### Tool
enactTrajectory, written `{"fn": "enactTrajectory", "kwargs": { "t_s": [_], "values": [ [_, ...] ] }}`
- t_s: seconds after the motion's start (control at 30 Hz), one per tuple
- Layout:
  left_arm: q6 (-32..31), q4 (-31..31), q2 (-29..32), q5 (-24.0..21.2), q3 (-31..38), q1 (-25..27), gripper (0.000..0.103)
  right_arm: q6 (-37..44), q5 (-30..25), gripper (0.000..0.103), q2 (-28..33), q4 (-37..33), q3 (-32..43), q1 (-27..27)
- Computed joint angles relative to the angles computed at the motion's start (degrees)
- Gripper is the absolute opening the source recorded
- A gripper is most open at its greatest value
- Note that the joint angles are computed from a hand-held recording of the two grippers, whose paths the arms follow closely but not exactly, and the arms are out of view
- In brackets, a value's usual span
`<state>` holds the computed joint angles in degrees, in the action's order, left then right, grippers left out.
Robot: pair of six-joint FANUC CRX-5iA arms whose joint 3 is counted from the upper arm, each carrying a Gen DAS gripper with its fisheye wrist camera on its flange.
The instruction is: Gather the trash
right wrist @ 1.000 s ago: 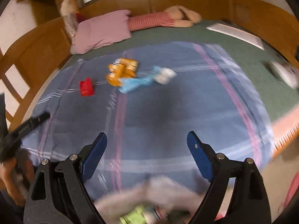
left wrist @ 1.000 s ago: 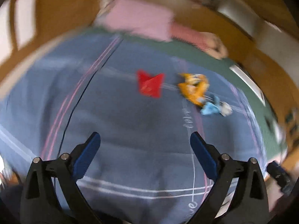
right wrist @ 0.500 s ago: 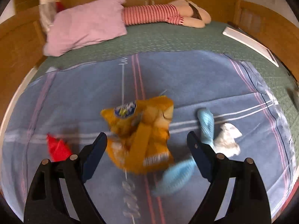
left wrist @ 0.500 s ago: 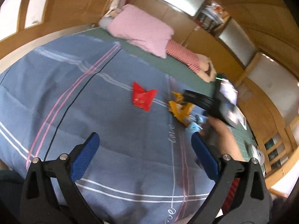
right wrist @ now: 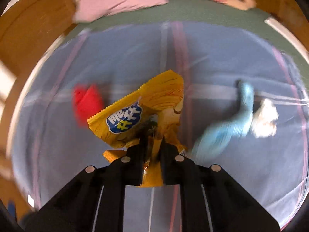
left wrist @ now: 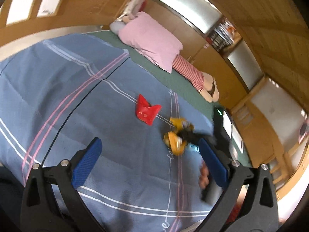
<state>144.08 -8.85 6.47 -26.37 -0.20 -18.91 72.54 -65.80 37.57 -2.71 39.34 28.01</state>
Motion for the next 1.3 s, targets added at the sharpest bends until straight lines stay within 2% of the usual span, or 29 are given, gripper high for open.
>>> {"fn": "enactTrajectory", "kwargs": {
  "t_s": [0.1, 0.2, 0.37, 0.47, 0.57, 0.63, 0.7, 0.77, 0.87, 0.97, 1.1, 1.3],
  "values": [
    [-0.70, 2.23, 0.11, 0.80, -0.73, 0.57, 0.100, 7.68, -1.63, 0.014, -6.22, -6.39, -6.62, -0.21],
    [0.32, 0.15, 0.89, -1.07, 0.93, -0.11, 0.100, 10.76, -1.06, 0.014, -11.68, -6.55, -13.63, 1.04],
    [-0.95, -3.54, 3.78, -8.22, 6.45, -2.06, 0.100, 6.65, 2.53, 0.015, -15.94, -3.08, -20.77, 2.44],
    [-2.12, -4.64, 5.53, -11.90, 9.37, -2.88, 0.100, 5.86, 2.91, 0.016, -16.93, -5.10, -22.12, 1.41],
    [-1.95, -5.47, 5.37, -11.41, 9.20, -3.16, 0.100, 7.12, 3.19, 0.025, -17.84, -9.76, -22.06, 0.51],
    [-1.26, -5.60, 5.01, -10.90, 8.68, -3.05, 0.100, 9.72, 2.27, 0.035, -17.96, -15.41, -20.83, -1.18],
    [-0.31, -5.34, 4.65, -10.40, 8.05, -2.72, 0.100, 10.08, 2.66, 0.053, -18.16, -17.48, -20.07, -1.78],
    [0.09, -4.84, 4.50, -10.03, 7.70, -2.43, 0.100, 8.58, 4.90, 0.063, -19.37, -16.93, -20.98, -1.96],
    [-0.41, -4.23, 4.72, -10.25, 7.86, -2.28, 0.100, 7.38, 9.49, 0.063, -21.42, -18.38, -22.14, -3.53],
    [-0.83, -4.65, 5.03, -10.78, 8.46, -2.59, 0.100, 4.88, 12.57, 0.066, -22.54, -17.05, -23.12, -4.31],
    [-0.38, -4.52, 4.75, -10.45, 8.01, -2.42, 0.100, -3.17, 14.68, 0.069, -22.04, -8.88, -24.10, -3.68],
    [3.94, -3.79, 3.24, -7.67, 5.38, -1.10, 0.100, -15.37, 15.26, 0.069, -16.50, -1.15, -20.96, -4.38]
  ]
}}
